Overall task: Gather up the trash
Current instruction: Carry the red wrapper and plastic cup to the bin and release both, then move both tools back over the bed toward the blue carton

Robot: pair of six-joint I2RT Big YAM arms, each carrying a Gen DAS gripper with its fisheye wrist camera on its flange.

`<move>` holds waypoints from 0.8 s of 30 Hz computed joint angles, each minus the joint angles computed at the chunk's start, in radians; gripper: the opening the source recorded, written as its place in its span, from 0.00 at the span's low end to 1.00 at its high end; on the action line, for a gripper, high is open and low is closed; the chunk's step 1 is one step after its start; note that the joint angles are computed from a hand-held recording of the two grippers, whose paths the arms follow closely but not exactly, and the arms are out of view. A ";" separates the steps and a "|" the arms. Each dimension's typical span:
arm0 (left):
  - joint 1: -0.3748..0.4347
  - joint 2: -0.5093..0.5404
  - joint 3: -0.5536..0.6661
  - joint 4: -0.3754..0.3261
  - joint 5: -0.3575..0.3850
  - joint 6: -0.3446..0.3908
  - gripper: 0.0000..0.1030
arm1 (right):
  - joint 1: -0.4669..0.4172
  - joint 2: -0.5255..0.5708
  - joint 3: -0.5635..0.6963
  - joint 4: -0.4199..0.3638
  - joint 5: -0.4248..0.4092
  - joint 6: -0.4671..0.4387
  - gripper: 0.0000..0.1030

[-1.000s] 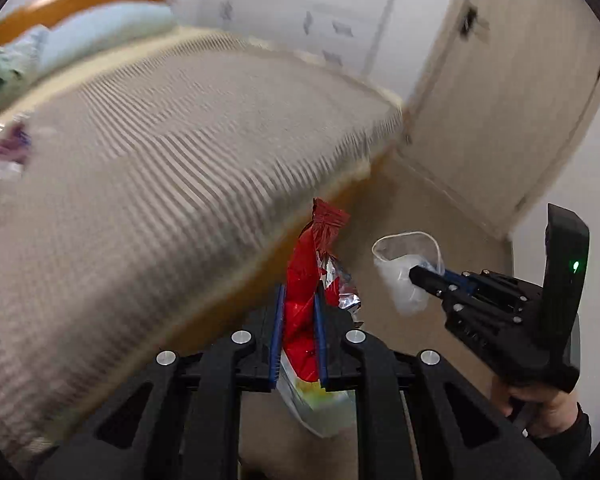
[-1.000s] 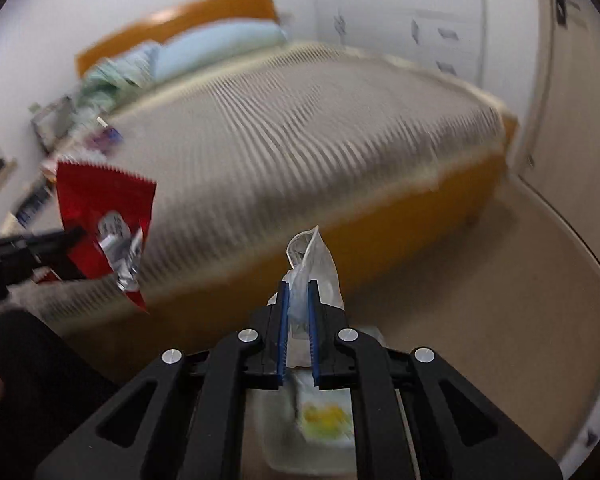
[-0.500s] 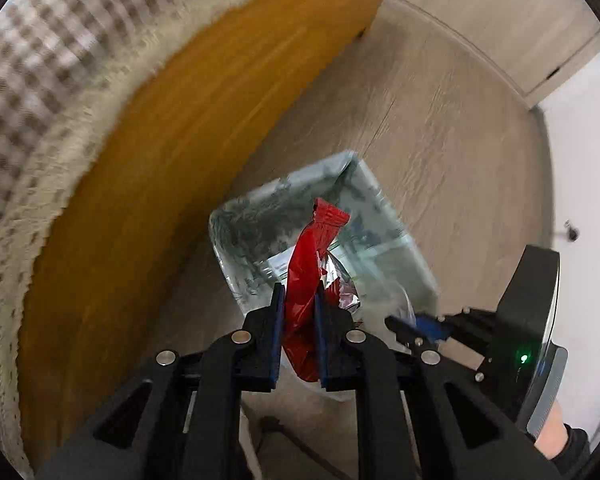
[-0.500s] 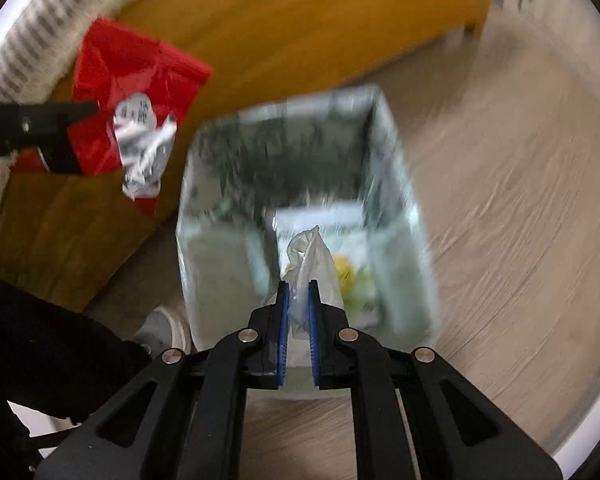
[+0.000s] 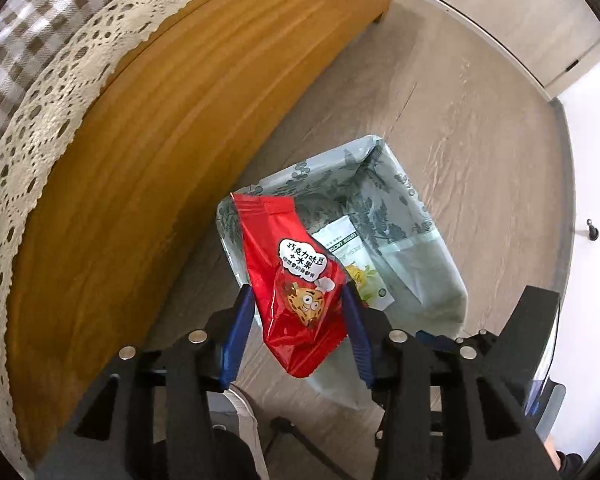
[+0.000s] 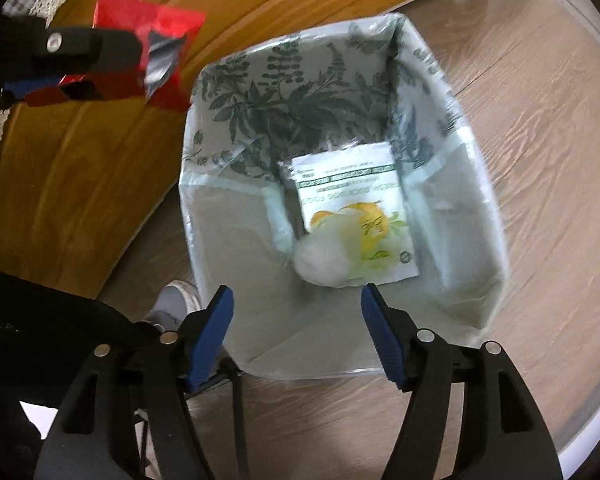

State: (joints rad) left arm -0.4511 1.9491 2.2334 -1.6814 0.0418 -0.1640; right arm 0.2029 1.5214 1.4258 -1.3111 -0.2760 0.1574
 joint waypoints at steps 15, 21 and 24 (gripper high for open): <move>0.003 -0.014 0.021 0.006 0.024 -0.035 0.87 | -0.032 -0.016 0.019 0.003 0.012 0.033 0.62; 0.014 -0.040 0.029 0.017 -0.002 -0.083 0.87 | -0.055 -0.023 0.037 -0.028 0.029 0.040 0.62; 0.028 -0.086 0.025 0.061 0.013 -0.110 0.87 | -0.058 -0.031 0.082 -0.050 0.048 0.039 0.62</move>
State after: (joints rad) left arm -0.4229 1.8632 2.2585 -1.6201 0.0552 -0.2741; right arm 0.1450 1.4899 1.5081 -1.3608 -0.2279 0.1961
